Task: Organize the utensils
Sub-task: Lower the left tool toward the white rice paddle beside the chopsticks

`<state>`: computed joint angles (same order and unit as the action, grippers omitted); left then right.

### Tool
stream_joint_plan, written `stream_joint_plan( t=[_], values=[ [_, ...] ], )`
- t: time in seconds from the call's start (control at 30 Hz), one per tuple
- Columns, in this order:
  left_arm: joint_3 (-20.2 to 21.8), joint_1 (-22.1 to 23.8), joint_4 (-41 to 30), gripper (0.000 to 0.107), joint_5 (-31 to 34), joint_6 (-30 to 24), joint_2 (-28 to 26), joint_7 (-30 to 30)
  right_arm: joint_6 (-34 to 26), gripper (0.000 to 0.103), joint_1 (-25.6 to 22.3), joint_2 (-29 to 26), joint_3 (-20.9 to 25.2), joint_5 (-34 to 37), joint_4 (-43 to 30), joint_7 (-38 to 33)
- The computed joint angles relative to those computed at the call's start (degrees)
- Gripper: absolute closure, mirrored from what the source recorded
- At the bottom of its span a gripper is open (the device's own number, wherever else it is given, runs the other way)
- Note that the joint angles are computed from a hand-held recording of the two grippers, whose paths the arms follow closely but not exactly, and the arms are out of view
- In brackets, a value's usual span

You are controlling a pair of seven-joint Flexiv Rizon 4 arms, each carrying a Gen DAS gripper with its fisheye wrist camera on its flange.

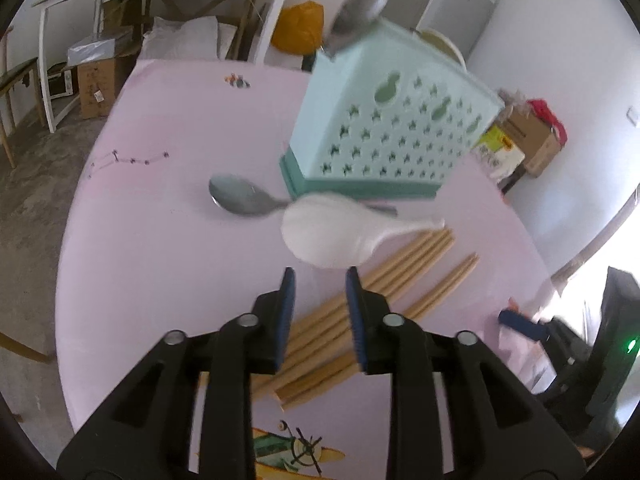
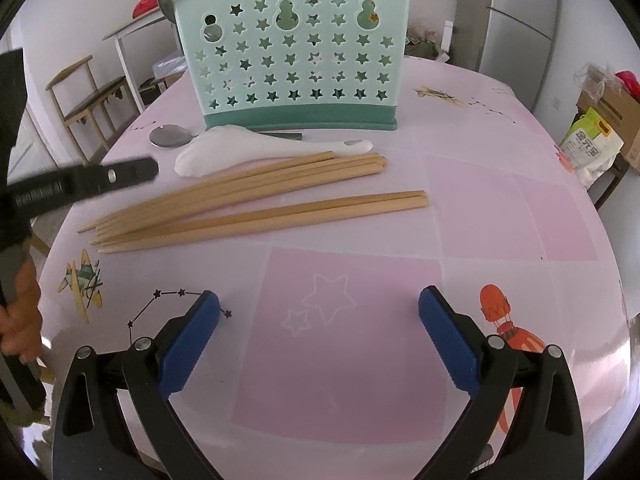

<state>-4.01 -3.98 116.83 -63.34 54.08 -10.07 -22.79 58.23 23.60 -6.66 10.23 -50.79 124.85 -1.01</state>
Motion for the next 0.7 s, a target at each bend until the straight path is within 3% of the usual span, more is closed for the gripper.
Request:
stream_joint_plan(
  t=[0.23,0.33,0.4,0.43,0.5,0.57,0.7],
  values=[
    [-0.6,0.7,-3.9,0.056,0.5,-1.0,-2.5,-4.2,0.5,0.006,-0.3,0.3,0.1,-0.2,0.4,-0.4],
    [-0.9,1.3,-5.7,0.052,1.9,-2.1,-4.1,-6.8,2.3,0.006,-0.9,0.5,0.6,4.2,0.3,-5.2],
    [-1.1,1.5,-6.5,0.052,2.8,-2.1,-5.0,-7.9,7.0,0.006,-2.0,1.2,0.5,7.4,1.3,-8.0],
    [-1.3,1.7,-6.7,0.052,3.2,-2.2,-5.3,-8.2,10.9,0.006,-2.8,1.8,-0.4,6.2,2.3,-7.0],
    [-1.5,2.0,-7.1,0.052,4.0,-2.5,-5.8,-8.5,17.8,0.006,-4.6,2.8,-3.0,-3.0,3.5,-1.5],
    [-1.8,2.2,-7.1,0.052,4.4,-2.4,-5.9,-8.6,20.2,0.006,-6.0,2.3,-3.8,-6.6,2.3,-1.9],
    [-2.2,2.6,-7.2,0.054,4.2,-3.6,-6.0,-8.0,26.5,0.017,-8.1,-0.8,-6.3,-11.0,-1.5,-1.3]
  ],
)
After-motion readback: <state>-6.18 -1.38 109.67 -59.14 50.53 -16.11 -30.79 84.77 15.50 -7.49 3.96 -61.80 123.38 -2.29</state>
